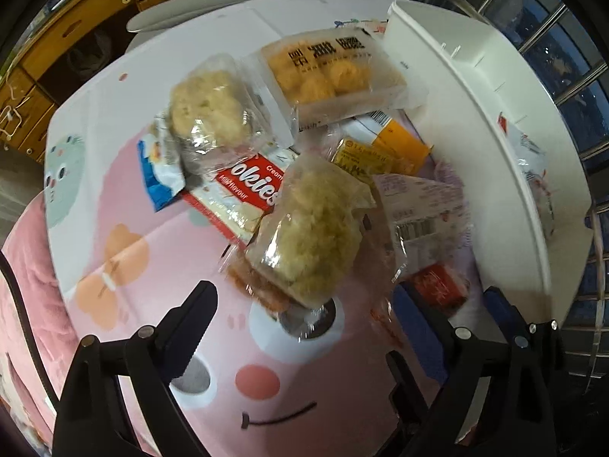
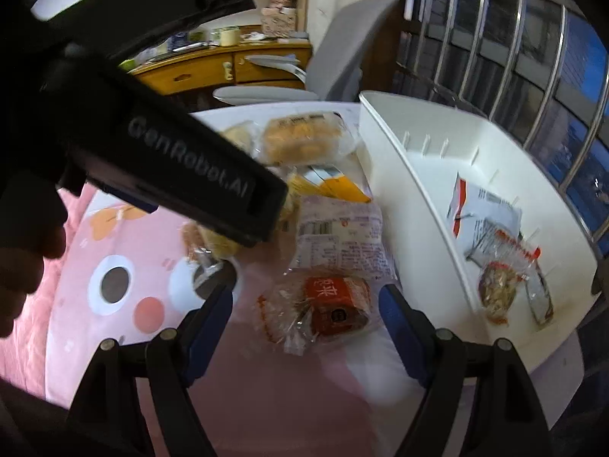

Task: Organize snacks
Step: 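Grasp the fluffy bread bun packet with the left tool while the right tool grasps the red-label packet, then carry both packets into the white tray and open both tools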

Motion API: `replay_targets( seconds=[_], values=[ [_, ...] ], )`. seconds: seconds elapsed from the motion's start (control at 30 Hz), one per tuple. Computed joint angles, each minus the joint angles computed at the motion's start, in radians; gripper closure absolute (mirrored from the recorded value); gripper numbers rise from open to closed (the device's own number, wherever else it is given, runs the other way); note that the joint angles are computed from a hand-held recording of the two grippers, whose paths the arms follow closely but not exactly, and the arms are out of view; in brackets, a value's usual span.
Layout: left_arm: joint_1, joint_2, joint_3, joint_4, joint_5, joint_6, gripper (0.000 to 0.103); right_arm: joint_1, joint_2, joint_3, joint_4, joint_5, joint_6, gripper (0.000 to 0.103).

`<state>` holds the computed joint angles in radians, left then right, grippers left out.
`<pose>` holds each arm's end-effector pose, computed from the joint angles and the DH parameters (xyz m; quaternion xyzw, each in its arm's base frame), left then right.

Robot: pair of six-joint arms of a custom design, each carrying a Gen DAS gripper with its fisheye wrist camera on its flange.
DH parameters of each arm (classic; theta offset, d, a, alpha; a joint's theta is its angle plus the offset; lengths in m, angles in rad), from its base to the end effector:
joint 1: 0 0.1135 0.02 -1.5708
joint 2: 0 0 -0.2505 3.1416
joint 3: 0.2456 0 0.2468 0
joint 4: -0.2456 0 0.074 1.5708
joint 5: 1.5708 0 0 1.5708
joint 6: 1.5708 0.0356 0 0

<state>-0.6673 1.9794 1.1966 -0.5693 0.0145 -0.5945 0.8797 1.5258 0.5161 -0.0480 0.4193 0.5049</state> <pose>0.2788 -0.2203 0.1101 0.0370 0.9933 -0.0702 0.0839 0.1636 0.1751 0.1002 -0.1244 0.9394 0.0035 0.3195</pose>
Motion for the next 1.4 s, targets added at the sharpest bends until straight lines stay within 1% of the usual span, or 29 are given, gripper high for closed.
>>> replay_targets(
  seconds=[0.13,0.23,0.33,0.4,0.47,0.57,0.63,0.7,0.77,0.83,0.9,0.97,1.1,1.27,1.4],
  values=[
    [0.006,0.049,0.017,0.037,-0.009,0.021,0.011,-0.012,0.077,0.006,0.049,-0.022,0.016,0.024],
    [0.013,0.076,0.021,0.065,-0.001,0.024,0.011,0.001,0.100,0.005,0.072,0.017,0.018,0.024],
    [0.014,0.100,0.019,0.095,0.005,0.010,0.011,-0.013,0.129,0.014,0.083,0.017,0.013,0.025],
    [0.013,0.101,0.006,0.129,0.010,0.011,0.012,-0.018,0.159,0.027,0.087,0.012,0.010,0.025],
    [0.012,0.080,-0.032,0.187,0.009,0.019,0.013,-0.026,0.175,0.039,0.086,0.010,0.000,0.025],
    [0.014,0.080,-0.041,0.210,0.008,0.021,0.014,-0.029,0.196,0.052,0.081,0.009,-0.006,0.025],
    [0.023,0.083,-0.038,0.208,0.004,0.034,0.019,-0.030,0.203,0.056,0.081,0.012,-0.015,0.024],
    [0.036,0.088,-0.042,0.212,0.019,0.042,0.038,-0.030,0.206,0.055,0.088,0.010,-0.022,0.024],
    [0.049,0.090,-0.056,0.224,0.040,0.025,0.041,-0.027,0.219,0.057,0.095,0.015,-0.033,0.024],
    [0.059,0.069,-0.091,0.261,0.052,0.007,0.049,-0.024,0.226,0.062,0.093,0.016,-0.042,0.024],
    [0.066,0.070,-0.098,0.266,0.057,0.011,0.057,-0.040,0.219,0.057,0.103,-0.004,-0.058,0.024],
    [0.066,0.067,-0.098,0.255,0.049,0.021,0.059,-0.055,0.209,0.049,0.116,-0.025,-0.073,0.025],
    [0.072,0.065,-0.074,0.185,0.065,0.002,0.061,-0.078,0.203,0.054,0.098,-0.051,-0.097,0.029],
    [0.078,0.012,-0.133,0.168,0.062,-0.024,0.064,-0.112,0.176,0.062,0.045,-0.089,-0.103,0.037],
    [0.077,-0.066,-0.206,0.163,0.060,-0.040,0.064,-0.135,0.166,0.086,-0.013,-0.117,-0.111,0.040]
  ],
)
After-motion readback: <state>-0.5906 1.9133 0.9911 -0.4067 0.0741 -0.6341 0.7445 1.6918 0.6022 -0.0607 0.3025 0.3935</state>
